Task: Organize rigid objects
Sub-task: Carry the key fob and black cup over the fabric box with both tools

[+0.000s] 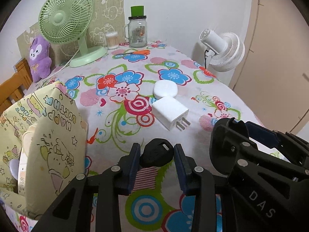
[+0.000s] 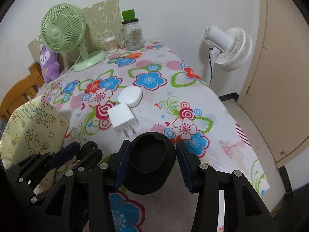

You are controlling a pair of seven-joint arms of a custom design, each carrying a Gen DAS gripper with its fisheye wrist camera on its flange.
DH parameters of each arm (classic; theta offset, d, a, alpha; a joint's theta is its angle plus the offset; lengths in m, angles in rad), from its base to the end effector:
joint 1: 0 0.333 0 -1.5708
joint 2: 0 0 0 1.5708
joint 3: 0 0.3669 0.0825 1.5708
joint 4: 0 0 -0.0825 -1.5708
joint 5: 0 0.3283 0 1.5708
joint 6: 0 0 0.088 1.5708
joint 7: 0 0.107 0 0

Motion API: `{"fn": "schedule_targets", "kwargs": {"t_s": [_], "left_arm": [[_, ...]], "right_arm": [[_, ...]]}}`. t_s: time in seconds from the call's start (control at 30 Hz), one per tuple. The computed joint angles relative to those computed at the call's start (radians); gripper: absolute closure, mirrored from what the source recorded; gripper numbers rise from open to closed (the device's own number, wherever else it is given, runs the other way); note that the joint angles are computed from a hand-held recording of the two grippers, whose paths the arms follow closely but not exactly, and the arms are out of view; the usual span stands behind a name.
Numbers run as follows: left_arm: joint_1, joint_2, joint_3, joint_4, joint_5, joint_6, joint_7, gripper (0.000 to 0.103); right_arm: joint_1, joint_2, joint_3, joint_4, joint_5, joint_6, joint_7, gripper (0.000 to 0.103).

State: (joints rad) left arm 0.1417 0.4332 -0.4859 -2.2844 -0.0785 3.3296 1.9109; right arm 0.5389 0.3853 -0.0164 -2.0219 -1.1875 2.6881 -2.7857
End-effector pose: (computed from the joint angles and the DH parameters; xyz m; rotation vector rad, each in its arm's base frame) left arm 0.5492 -0.1601 0.3526 -1.3800 2.3158 -0.8320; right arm 0.5001 0.3235 0.3615 -1.4549 2.1312 -0.6487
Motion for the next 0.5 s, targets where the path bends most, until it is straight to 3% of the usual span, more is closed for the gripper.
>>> {"fn": "schedule_targets", "kwargs": {"t_s": [0.5], "left_arm": [[0.147, -0.069, -0.150, -0.059, 0.060, 0.004, -0.054, 0.067]], "right_arm": [[0.001, -0.097, 0.045, -0.048, -0.042, -0.093, 0.065, 0.051]]}}
